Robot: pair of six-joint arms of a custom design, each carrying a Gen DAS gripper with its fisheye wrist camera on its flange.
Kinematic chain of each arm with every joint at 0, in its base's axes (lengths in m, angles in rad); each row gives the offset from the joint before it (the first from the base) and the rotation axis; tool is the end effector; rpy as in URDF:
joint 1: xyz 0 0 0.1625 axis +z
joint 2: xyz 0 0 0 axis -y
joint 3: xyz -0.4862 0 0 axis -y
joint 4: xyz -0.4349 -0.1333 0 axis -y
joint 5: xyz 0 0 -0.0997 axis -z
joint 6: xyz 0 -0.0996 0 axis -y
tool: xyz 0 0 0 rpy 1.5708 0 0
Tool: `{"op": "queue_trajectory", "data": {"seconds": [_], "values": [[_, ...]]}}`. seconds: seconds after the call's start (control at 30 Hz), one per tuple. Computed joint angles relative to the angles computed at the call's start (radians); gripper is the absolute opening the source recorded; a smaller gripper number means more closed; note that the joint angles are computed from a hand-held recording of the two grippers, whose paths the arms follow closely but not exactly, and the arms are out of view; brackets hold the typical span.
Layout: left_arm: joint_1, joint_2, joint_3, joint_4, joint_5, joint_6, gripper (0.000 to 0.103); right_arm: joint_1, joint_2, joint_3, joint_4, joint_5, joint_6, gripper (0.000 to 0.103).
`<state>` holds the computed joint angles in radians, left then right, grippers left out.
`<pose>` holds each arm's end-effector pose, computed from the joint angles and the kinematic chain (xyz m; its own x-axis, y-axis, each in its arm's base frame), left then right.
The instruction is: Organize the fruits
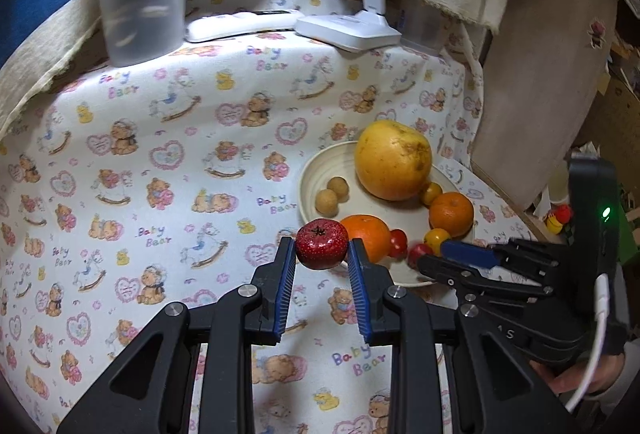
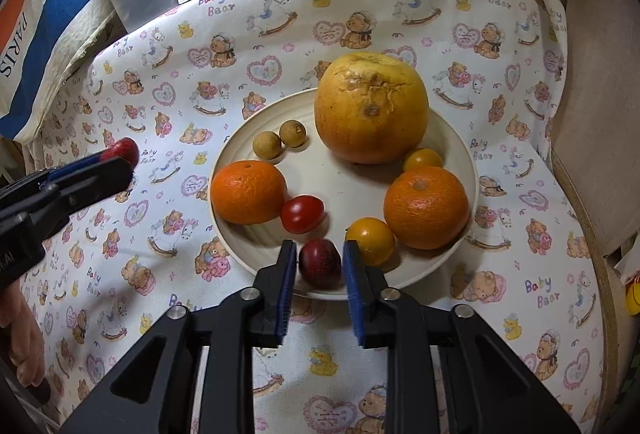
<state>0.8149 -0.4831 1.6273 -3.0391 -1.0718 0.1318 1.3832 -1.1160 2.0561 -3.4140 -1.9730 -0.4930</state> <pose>-0.3710 -0.6574 -0.0587 -0.6516 0.5778 -0.4915 0.7423 0.6192 -0.2561 -0.0199 -0.6107 0.2696 -0.8005 0.1293 0.5851 -0.2990 0.7600 -0.5770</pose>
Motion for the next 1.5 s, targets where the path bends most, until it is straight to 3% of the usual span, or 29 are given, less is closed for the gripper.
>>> {"op": "queue_trajectory", "data": {"seconds": [0.03, 0.07, 0.1, 0.27, 0.37, 1.13, 1.37, 1.5], "values": [[-0.001, 0.003, -0.003, 0.003, 0.000, 0.005, 0.026, -0.001, -0.002, 0.003, -0.010, 0.006, -0.001, 0.039], [-0.001, 0.007, -0.007, 0.010, -0.003, 0.006, 0.026, 0.000, -0.003, 0.008, -0.037, 0.007, -0.004, 0.053], [-0.001, 0.009, -0.011, 0.019, -0.007, 0.003, 0.026, -0.001, -0.004, 0.014, -0.064, 0.013, -0.007, 0.061], [0.006, 0.023, -0.043, 0.082, -0.047, -0.008, 0.026, 0.001, -0.021, 0.025, -0.170, 0.027, -0.045, 0.061], [0.009, 0.030, -0.060, 0.138, -0.088, 0.006, 0.026, -0.008, -0.037, 0.023, -0.175, 0.031, -0.037, 0.061], [-0.015, 0.095, -0.099, 0.144, -0.066, -0.004, 0.026, -0.103, -0.052, 0.043, -0.112, 0.091, 0.003, 0.061], [-0.022, 0.096, -0.085, 0.100, -0.048, 0.026, 0.036, -0.103, -0.048, 0.054, -0.133, 0.081, -0.011, 0.061], [-0.028, 0.085, -0.059, 0.043, -0.024, 0.047, 0.037, -0.099, -0.055, 0.066, -0.156, 0.097, -0.015, 0.061]]}}
